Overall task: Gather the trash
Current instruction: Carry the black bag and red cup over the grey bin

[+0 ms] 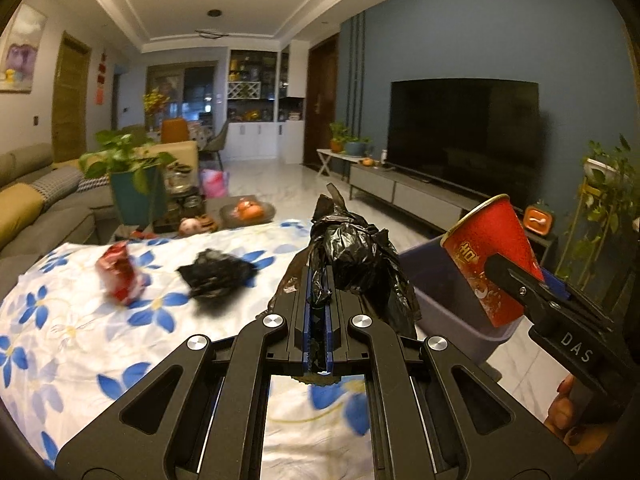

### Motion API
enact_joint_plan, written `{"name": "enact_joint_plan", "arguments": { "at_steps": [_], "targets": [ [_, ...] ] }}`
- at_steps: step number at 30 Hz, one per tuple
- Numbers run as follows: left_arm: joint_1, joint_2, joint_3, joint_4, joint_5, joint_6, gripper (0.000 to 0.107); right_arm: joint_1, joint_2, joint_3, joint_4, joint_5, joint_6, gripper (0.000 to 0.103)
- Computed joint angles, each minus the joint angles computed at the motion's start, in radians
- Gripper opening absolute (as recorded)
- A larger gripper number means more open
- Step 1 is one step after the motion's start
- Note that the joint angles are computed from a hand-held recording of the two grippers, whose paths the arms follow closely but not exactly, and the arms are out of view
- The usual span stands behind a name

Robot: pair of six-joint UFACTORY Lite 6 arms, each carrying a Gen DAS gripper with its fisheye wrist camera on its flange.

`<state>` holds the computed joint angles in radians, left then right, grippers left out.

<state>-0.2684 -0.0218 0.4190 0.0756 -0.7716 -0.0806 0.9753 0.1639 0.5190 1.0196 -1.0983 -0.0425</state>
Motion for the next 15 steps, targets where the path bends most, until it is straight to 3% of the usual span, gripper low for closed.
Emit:
{"name": "enact_joint_plan", "arguments": {
  "at_steps": [6, 15],
  "targets": [
    [-0.138, 0.054, 0.093, -0.120, 0.020, 0.067, 0.004, -0.070, -0.070, -0.078, -0.010, -0.018, 0.022, 0.060],
    [-0.233, 0.214, 0.288, -0.173, 0.034, 0.082, 0.004, -0.234, -0.169, -0.210, -0.096, -0.037, 0.095, 0.060]
  ]
}}
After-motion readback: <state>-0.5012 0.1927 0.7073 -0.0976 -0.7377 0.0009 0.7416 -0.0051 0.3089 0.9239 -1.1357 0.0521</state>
